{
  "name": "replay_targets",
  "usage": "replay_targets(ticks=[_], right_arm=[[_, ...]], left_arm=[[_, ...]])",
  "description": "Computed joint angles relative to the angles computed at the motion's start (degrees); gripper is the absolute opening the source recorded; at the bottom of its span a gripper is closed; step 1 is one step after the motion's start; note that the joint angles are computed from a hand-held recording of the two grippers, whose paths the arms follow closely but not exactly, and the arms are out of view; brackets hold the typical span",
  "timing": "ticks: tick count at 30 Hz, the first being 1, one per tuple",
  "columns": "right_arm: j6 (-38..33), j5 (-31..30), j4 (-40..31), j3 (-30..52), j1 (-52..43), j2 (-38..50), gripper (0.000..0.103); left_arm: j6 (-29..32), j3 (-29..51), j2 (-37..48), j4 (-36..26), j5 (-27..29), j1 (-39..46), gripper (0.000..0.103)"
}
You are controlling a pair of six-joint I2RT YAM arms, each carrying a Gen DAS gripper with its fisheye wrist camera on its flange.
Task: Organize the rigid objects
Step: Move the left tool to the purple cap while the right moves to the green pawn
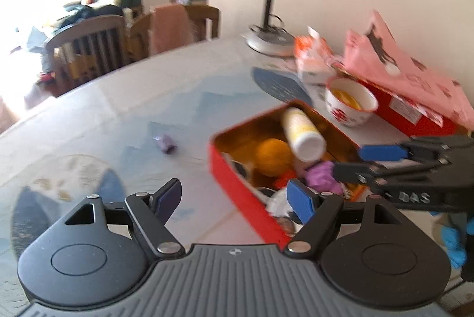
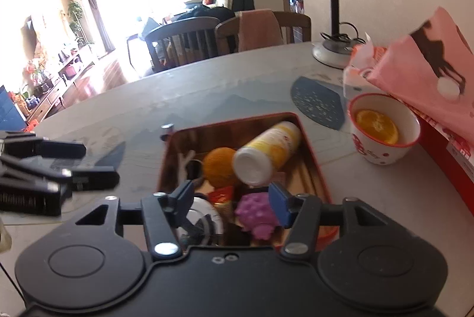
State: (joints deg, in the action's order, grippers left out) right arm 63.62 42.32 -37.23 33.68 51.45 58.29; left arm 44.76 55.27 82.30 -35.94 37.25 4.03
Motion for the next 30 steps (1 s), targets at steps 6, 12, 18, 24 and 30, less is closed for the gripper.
replay_targets(ticks=[6,12,18,24,30], right_arm=[[4.3,1.9,-0.8,6.8,5.8,9.0,0.064],[3.5,1.1,2.8,13.3,9.4,19.1,0.081],[1.5,-1.1,7.5,18.7,11.5,28.3,0.097],[-3.4,-6.0,13.6,21.7,11.1,35.3,0.103],[-7.8,-10.1,16.5,24.6,9.8,42.4,0.101]], left_arm=[[3.6,5.7,4.8,-1.9,3.7,8.1,0.078],[6.8,11.2,10.3,-4.8,6.2,13.9,0.082],[8.1,14.7,14.3,-5.7,6.9,16.3,0.087],[5.2,16.6,17.8,-2.2,6.4,16.0,0.091],[-1.9,17.6,21.7,4.2,4.2,12.4,0.092]])
